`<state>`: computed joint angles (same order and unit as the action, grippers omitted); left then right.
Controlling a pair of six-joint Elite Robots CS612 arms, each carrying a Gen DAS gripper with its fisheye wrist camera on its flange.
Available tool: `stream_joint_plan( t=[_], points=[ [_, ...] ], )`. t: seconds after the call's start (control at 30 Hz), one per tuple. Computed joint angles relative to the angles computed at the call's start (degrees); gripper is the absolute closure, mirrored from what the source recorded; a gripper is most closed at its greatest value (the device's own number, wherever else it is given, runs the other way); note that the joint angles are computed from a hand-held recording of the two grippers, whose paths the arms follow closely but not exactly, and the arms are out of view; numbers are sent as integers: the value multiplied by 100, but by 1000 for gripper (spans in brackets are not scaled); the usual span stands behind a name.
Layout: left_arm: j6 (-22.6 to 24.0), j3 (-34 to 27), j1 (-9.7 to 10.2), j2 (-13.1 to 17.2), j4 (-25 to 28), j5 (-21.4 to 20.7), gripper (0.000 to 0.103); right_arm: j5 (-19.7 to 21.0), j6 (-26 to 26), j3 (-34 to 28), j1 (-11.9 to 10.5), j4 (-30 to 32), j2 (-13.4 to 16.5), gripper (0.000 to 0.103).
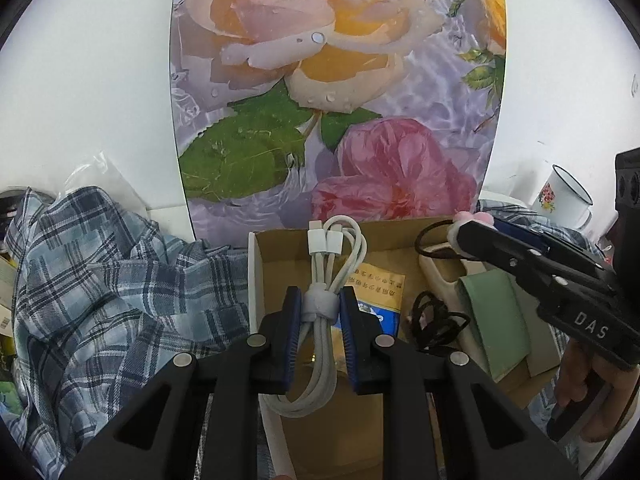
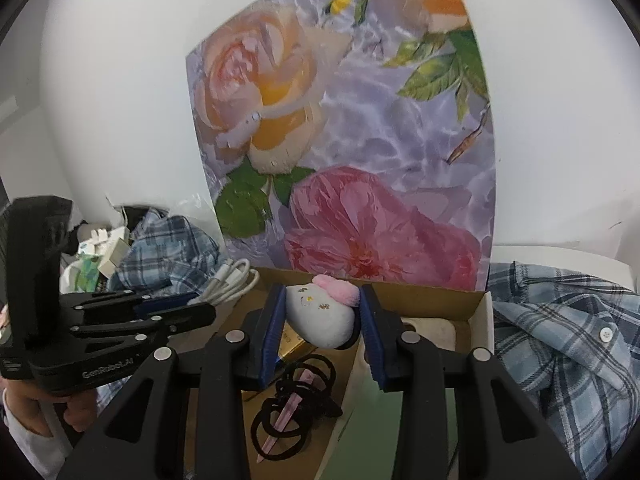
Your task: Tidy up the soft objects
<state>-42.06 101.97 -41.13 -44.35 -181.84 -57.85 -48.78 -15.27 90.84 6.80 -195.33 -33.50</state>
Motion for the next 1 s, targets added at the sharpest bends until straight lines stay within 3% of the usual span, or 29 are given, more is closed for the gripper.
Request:
stream_joint_plan(
  t=[0.07, 0.13, 0.17, 0.2, 0.23, 0.3, 0.37, 0.43, 0.73, 1.0],
  points=[
    [-14, -9, -6, 0, 82, 56, 82, -44, -78, -2, 24, 36, -1, 63],
    [-101, -40, -21, -20, 305, 188, 71, -105, -86, 16, 32, 16, -7, 56],
    [-80, -30, -17, -21, 241, 152, 30, -48, -99, 20, 20, 47, -12, 47],
    [-34, -12, -2, -18, 85, 51, 4, 32, -91, 23, 2, 70, -15, 40],
    [-107, -8, -19, -30, 120, 151, 0, 87, -56, 25, -13, 53, -13, 29],
    [-196, 3, -76, -43, 214, 590, 0, 169, 161, 36, -61, -107, -2, 17],
    [-132, 42, -54, -67, 42, 494, 0, 117, 267, 58, -78, -205, -18, 5],
    [-159, 68, -33, -80, -83, 425, 0, 165, 313, 77, -101, -275, -29, 1],
    [-93, 60, -61, -107, 53, 557, 0, -99, -92, 211, -55, -413, -127, 1],
    [24, 94, -77, -126, -128, 516, 0, -101, -43, 281, -90, -599, -175, 1]
  ],
)
